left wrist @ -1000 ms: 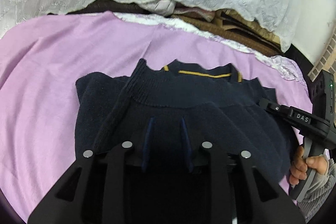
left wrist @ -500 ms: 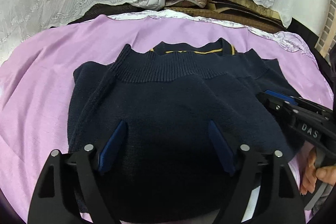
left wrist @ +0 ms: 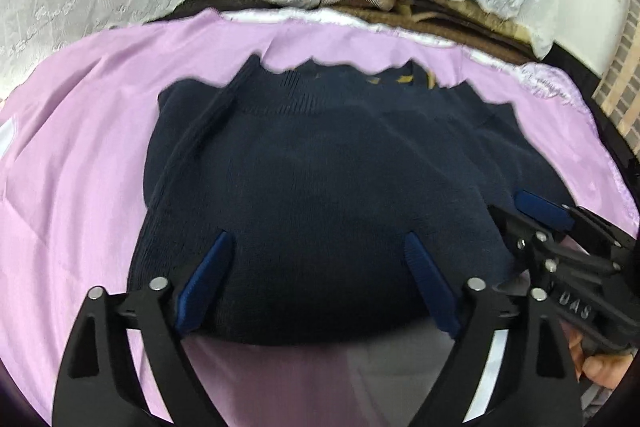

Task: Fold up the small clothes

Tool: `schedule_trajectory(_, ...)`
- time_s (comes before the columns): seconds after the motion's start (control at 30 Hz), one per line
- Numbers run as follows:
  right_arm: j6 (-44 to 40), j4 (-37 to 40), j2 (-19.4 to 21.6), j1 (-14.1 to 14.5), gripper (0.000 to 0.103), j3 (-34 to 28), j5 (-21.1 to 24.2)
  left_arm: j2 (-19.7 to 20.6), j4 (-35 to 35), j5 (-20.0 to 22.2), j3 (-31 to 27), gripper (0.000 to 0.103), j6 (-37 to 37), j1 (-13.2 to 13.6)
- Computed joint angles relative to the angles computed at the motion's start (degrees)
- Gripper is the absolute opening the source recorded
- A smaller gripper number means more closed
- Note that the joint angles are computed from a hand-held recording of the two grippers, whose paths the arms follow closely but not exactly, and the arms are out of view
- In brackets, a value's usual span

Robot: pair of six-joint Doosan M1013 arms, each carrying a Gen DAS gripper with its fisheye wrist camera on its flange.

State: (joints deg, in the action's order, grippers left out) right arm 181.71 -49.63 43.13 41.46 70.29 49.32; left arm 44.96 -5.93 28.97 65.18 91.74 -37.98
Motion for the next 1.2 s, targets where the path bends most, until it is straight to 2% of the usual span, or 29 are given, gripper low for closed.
schedule_trajectory(0.17, 1.3, 0.25, -0.5, 0.11, 0.065, 0.91, -0.61, -0.35, 5.25, -0.44, 0.82, 0.089, -4.75, -0.54)
schedule_trajectory(0.27, 6.28, -2.24, -1.55, 0.54, 0.077, 3.02, -2.23, -1.83, 3.73, -3.17, 3.37, 0.089, -5.14, -0.27)
schedule_trajectory(0.4, 7.7, -2.74, -1.66, 1.41, 0.084, 3.24, -0.9, -3.29, 1.88, -4.86, 5.83, 0.089, -4.32, -0.24)
schedule_trajectory(0.5, 7.84, -1.98, -1.67, 1.8, 0.091, 3.26, 0.06, -3.15, 6.13, -3.09, 5.61, 0.091, -8.73, -0.6)
schedule_trajectory(0.63, 2.77, 1.46, -0.77, 1.78, 0.1, 1.56, 1.63, -2.43, 10.73, -0.74, 4.56, 0.095, -12.17, -1.07)
schedule_trajectory(0.73, -1.0, 3.19, 0.31, 1.99, 0.1, -0.47, 4.28, -2.32, 11.79, -0.44, 4.43, 0.096, -12.95, -1.14)
schedule_trajectory(1.2, -2.88, 4.76, 0.39, 1.93, 0.1, -0.78, 4.67, -2.47, 11.84, -0.54, 4.68, 0.097, -12.68, -0.99)
